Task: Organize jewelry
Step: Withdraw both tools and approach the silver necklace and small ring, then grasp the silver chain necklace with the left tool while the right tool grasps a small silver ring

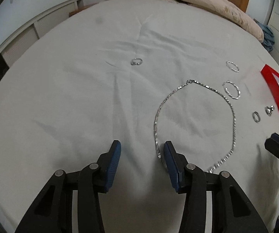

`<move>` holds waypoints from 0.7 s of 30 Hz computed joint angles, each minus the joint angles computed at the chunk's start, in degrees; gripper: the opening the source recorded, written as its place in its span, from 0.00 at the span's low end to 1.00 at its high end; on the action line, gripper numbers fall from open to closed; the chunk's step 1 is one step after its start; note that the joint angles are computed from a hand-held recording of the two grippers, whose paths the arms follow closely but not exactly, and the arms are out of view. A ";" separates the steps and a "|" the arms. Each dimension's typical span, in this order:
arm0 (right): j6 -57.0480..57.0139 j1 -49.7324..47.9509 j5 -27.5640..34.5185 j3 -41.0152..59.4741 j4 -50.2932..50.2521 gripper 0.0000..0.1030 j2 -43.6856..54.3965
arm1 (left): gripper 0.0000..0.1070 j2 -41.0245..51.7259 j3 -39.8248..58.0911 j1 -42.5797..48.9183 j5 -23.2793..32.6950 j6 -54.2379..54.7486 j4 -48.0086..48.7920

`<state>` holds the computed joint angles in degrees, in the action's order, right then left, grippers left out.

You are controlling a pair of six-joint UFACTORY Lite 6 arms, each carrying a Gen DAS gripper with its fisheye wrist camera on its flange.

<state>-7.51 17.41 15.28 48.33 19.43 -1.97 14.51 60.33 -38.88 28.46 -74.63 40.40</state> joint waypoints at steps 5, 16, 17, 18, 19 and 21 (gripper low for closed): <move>-2.38 -0.70 -1.89 5.10 2.44 0.34 7.06 | 0.39 3.22 3.28 1.74 -1.56 2.32 0.03; -2.50 -0.15 -2.88 11.14 -0.23 0.19 14.47 | 0.02 6.06 6.80 2.71 -4.17 9.62 -2.20; -4.43 -0.57 -2.36 11.27 1.45 0.18 14.30 | 0.02 5.30 6.34 2.39 -3.99 9.05 -2.19; -5.25 -0.75 -2.04 11.22 2.10 0.18 14.03 | 0.02 4.52 5.91 2.18 -3.87 8.71 -2.45; -5.81 -0.86 -1.71 10.94 2.54 0.18 13.48 | 0.02 3.82 5.43 1.90 -3.75 8.12 -2.32; -10.40 -1.44 -1.25 9.86 6.92 0.18 11.97 | 0.02 2.62 4.79 1.41 -3.33 6.89 -1.66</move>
